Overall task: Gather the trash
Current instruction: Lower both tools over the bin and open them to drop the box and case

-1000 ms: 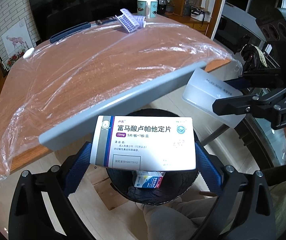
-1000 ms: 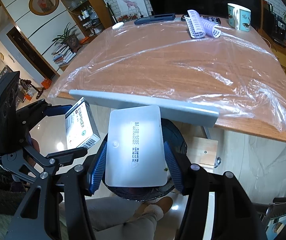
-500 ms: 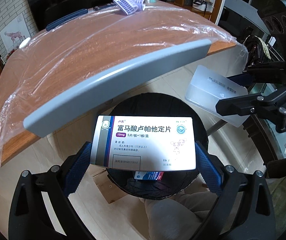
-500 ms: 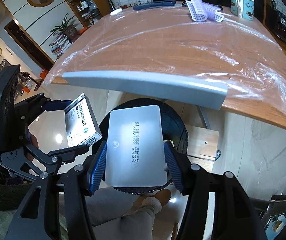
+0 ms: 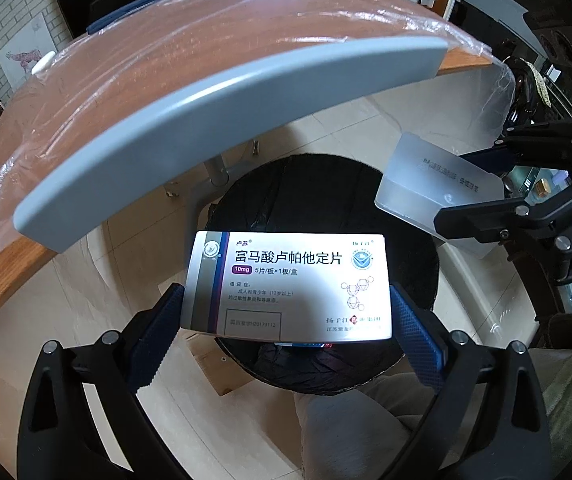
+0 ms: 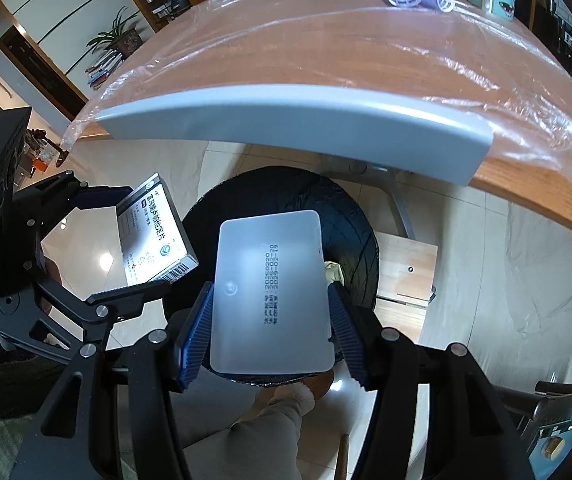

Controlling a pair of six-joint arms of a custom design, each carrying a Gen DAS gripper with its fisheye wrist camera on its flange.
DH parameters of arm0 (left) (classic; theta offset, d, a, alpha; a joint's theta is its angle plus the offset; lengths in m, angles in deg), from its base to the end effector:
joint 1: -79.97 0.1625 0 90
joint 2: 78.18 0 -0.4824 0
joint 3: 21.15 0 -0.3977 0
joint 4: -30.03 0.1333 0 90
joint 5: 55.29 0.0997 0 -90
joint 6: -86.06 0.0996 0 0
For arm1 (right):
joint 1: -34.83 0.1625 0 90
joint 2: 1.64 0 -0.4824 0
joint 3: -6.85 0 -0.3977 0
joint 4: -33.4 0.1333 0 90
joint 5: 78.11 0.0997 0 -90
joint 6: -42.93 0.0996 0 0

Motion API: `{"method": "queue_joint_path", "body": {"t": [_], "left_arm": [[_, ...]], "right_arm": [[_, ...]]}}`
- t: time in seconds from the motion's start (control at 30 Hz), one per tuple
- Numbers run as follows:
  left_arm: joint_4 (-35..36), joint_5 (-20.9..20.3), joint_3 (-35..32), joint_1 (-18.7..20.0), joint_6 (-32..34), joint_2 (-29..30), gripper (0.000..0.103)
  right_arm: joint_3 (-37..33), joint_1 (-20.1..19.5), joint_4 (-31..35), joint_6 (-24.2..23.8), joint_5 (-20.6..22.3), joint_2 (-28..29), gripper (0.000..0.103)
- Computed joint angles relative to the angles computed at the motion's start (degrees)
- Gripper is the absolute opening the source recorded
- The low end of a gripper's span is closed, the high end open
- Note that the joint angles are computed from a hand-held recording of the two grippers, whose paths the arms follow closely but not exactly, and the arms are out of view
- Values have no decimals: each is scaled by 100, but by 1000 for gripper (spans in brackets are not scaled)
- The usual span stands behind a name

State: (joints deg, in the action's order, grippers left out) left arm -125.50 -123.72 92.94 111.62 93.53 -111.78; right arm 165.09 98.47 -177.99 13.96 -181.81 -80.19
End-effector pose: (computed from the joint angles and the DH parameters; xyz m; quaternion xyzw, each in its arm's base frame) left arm -0.3705 -0.4280 -0.0780 0.5496 0.8044 0.0358 0.2225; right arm -0.0375 -0.3227 0.2381 -0.0213 -0.9286 0.2612 0.2628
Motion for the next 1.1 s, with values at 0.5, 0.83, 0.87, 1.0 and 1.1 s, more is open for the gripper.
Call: {"method": "queue_joint_path", "body": {"t": [0.5,0.83,0.87,1.0,1.1], "left_arm": [[198,194,-170,76,112,284,98],[303,239,-402,162,271,485,98],[327,162,-438,189,254,489,98],[611,-275,-596,300,129,432,98],[456,-81,-541,230,205,453,99]], "right_arm": [[-232,-172,31,219,41,360,56],[-374,-178,88,354,-79,495,56],[-375,-182,88,361,-76,501,56],[-346,-237,101,417,63,449,75],[-314,-254,56,447,119,390,76]]}}
